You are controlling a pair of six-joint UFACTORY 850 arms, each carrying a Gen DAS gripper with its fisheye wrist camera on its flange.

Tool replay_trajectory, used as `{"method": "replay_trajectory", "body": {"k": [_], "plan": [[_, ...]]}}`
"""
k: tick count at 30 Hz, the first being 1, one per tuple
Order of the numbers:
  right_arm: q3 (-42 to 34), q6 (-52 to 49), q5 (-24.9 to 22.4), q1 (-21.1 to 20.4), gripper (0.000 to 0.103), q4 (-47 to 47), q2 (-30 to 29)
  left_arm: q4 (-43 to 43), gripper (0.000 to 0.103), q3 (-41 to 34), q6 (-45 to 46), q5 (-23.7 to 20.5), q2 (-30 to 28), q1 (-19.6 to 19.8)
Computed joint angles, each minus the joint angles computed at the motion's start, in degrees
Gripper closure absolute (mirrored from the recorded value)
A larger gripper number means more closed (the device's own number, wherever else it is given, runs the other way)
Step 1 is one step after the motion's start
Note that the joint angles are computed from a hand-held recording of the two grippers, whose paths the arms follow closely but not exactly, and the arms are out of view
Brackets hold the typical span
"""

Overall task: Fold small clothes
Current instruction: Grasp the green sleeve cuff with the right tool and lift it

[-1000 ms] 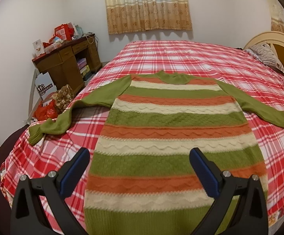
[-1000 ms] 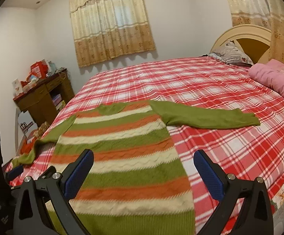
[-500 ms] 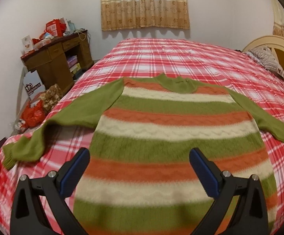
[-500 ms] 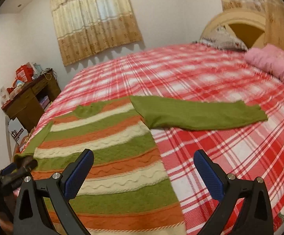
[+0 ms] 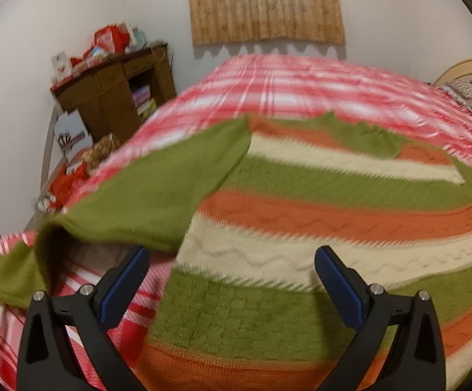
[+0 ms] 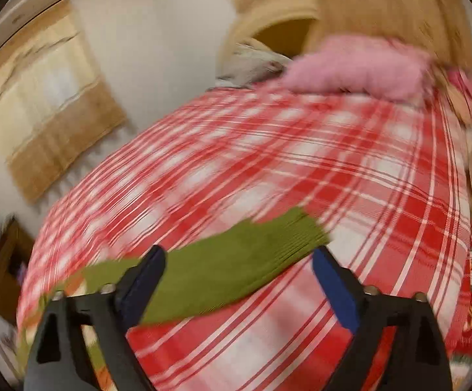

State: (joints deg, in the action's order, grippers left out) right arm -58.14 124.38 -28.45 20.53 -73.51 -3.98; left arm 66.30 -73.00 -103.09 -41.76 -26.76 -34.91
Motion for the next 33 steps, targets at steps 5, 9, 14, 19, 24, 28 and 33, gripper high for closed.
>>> {"method": "replay_trajectory", "body": {"k": [5,9,14,19,24,28,33], "plan": [[0.2,-7.7,8.3,-8.3,0.033,13.4,-2.6,-2.9,0.0,2.1,-1.4,5.4,1.8,1.5],[-2.4,-14.0,7.9,-8.4,0.033,16.3,-6.9,-2.7,0.0,1.5,-1.1,4.0,1.3,0.7],[-9.6,-31.8,-4.3,-5.1,0.033,21.5,-13.2,-1.7,0.0,1.1,-1.8,4.4,0.8,1.0],[-11.5,-42.7,-5.4,-3.8,0.086,23.0,-14.3,-0.7,0.0,1.0,-2.5,4.9,0.6,1.4],[-9.4,-37.8,0.7,-4.3,0.096,22.9,-11.0,-0.2,0.0,1.3,-3.0,5.3,0.7,1.6],[-8.7,-29.0,4.1,-3.4,0.096,16.3,-7.9,0.3,0.0,1.3,-3.6,5.5,0.6,1.6],[-12.4,-27.6,5.5,0.2,0.096,12.6,-6.7,1.1,0.0,1.7,-4.5,5.9,0.8,1.6]]}}
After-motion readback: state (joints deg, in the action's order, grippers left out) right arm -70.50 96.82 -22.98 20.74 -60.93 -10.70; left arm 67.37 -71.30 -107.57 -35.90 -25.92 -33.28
